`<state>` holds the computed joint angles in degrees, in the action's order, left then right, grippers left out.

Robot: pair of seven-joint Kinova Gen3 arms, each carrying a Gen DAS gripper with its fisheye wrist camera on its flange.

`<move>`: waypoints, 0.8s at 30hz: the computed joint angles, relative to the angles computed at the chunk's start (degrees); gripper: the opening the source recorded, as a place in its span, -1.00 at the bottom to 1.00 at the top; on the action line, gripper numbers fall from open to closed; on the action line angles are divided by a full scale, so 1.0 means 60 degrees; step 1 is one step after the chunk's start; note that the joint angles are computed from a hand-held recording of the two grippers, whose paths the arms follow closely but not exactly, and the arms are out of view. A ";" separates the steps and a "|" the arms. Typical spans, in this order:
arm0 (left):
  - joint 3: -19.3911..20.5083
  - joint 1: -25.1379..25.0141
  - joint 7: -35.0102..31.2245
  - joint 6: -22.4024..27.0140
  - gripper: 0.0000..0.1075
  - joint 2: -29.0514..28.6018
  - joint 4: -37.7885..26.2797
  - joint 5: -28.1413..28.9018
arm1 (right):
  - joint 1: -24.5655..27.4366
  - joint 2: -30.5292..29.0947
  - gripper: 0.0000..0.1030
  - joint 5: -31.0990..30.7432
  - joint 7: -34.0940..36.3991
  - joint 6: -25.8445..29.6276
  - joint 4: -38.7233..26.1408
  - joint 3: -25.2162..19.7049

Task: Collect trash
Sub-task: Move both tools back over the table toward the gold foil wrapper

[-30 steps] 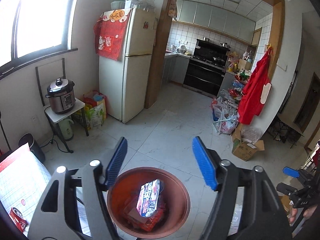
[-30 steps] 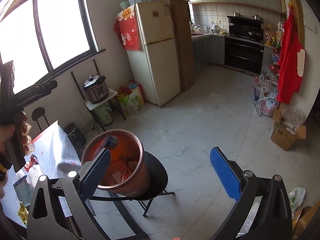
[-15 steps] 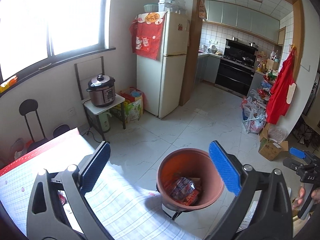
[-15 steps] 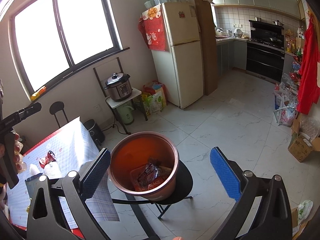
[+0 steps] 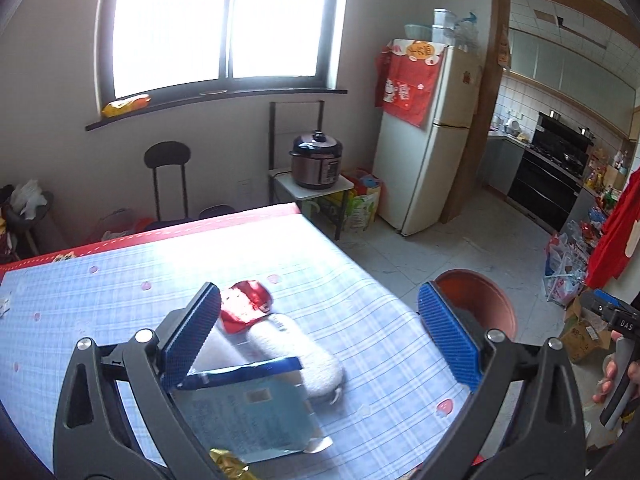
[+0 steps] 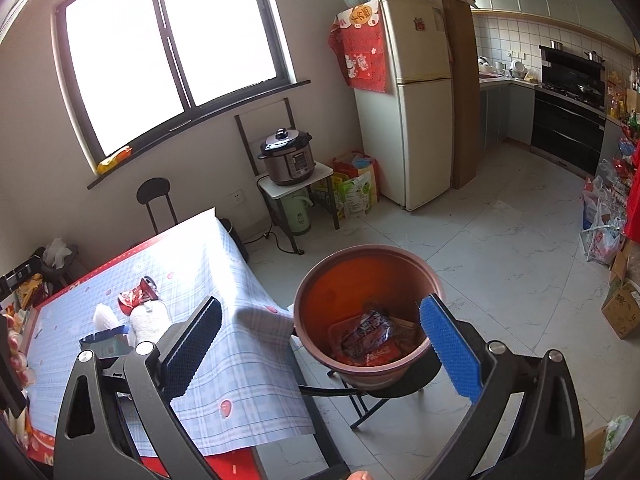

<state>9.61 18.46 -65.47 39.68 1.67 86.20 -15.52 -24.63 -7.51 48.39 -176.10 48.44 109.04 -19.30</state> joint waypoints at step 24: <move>-0.1834 -0.2214 -0.2957 0.0477 0.79 -0.2384 0.4678 0.4223 | -0.3255 0.2988 0.90 -0.0468 0.1266 0.0212 -0.2806 0.1048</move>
